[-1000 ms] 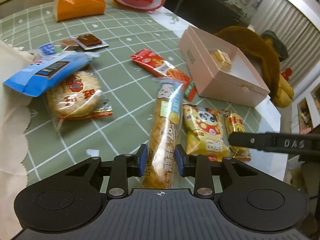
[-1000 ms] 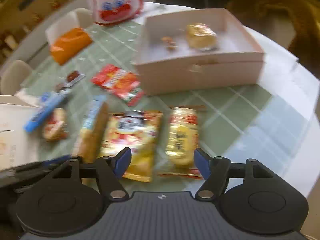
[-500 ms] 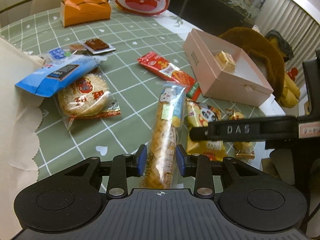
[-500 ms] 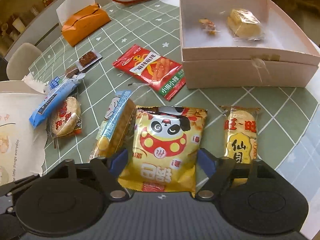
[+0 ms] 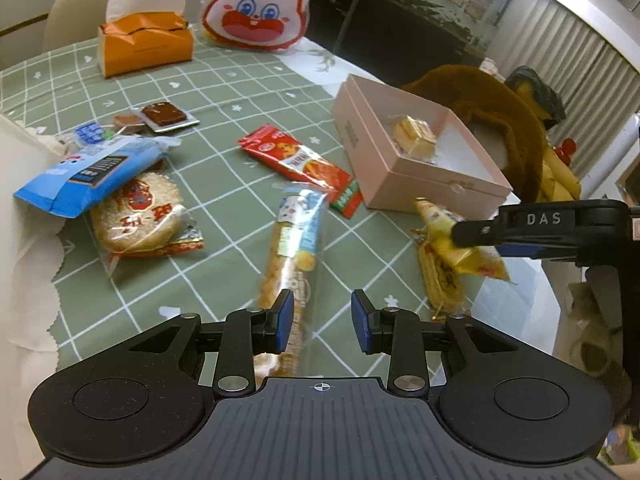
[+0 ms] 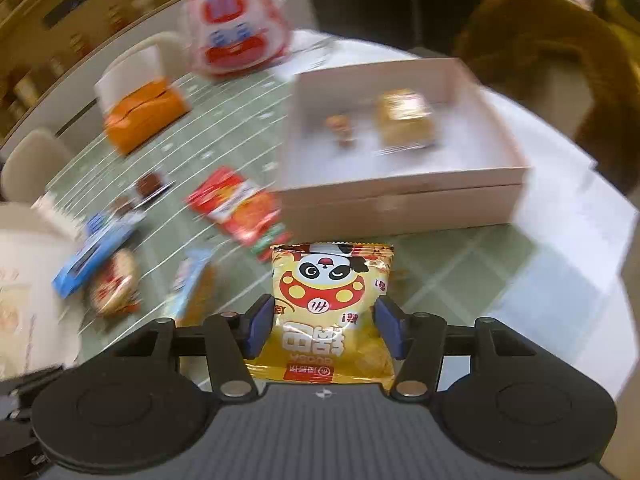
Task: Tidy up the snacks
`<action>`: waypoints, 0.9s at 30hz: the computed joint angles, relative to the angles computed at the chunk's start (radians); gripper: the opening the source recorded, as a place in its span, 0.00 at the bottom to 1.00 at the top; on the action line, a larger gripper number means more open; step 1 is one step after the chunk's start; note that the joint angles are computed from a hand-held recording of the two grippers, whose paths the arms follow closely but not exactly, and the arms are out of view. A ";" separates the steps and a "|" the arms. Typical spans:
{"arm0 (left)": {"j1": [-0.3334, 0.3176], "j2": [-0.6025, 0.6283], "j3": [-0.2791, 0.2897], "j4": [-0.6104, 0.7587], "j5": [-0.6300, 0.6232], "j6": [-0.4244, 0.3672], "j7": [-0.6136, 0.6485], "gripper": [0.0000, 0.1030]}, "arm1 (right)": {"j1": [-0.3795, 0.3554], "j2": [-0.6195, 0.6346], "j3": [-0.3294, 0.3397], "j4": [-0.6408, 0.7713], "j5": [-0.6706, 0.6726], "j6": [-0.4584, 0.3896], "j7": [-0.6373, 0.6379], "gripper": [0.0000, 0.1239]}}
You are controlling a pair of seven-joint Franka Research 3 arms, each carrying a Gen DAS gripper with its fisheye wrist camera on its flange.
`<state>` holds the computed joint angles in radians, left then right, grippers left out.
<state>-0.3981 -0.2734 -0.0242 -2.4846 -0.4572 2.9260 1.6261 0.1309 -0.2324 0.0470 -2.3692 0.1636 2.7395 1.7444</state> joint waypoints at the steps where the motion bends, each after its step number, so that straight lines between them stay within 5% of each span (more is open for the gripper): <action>1: -0.007 0.001 0.002 0.001 -0.006 0.000 0.007 0.34 | -0.011 -0.004 -0.001 -0.006 -0.009 -0.001 0.013 0.44; 8: -0.019 0.017 -0.011 0.016 -0.025 -0.009 0.037 0.34 | -0.038 -0.013 -0.009 -0.052 -0.023 0.000 0.051 0.39; 21: -0.056 0.061 -0.012 0.068 -0.099 -0.008 0.117 0.34 | 0.010 -0.028 -0.040 -0.065 0.117 0.005 -0.067 0.30; 27: -0.041 0.138 -0.068 0.152 -0.171 -0.046 0.199 0.34 | -0.001 -0.032 -0.067 -0.074 0.185 -0.026 -0.109 0.30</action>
<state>-0.4387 -0.1357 -0.0918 -2.3330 -0.6284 2.8802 1.8256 0.1302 -0.2648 -0.0202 -2.4427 0.3489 2.7132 1.6352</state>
